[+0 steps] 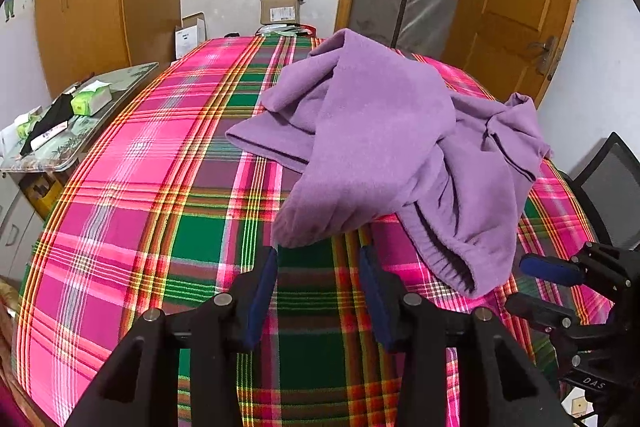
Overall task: Fold clothes
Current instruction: 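Move both grippers toward the crumpled lilac sweatshirt on the bed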
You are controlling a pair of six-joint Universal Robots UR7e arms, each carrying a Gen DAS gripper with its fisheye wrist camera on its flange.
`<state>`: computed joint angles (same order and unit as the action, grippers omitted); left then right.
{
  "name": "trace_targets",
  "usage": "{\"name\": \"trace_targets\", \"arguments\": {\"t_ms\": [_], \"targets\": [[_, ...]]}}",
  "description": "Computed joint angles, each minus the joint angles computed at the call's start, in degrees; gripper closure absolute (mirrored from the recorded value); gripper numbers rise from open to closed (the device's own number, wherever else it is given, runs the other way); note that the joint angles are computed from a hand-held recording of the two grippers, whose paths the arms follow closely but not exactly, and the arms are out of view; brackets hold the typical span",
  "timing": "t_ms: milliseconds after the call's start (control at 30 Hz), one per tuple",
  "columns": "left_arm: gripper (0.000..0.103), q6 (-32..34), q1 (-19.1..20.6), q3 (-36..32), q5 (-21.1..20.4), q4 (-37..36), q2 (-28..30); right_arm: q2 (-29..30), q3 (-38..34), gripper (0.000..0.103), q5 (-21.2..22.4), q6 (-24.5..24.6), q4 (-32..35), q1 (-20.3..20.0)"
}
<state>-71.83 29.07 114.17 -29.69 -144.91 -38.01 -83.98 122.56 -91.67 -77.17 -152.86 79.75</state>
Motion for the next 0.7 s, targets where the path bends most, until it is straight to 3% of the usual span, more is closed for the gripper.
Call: {"name": "trace_targets", "arguments": {"t_ms": [700], "targets": [[0.060, -6.4, -1.6, -1.5, -0.1, 8.8, -0.2, -1.6, 1.3, 0.069, 0.2, 1.7, -2.0, -0.1]]}}
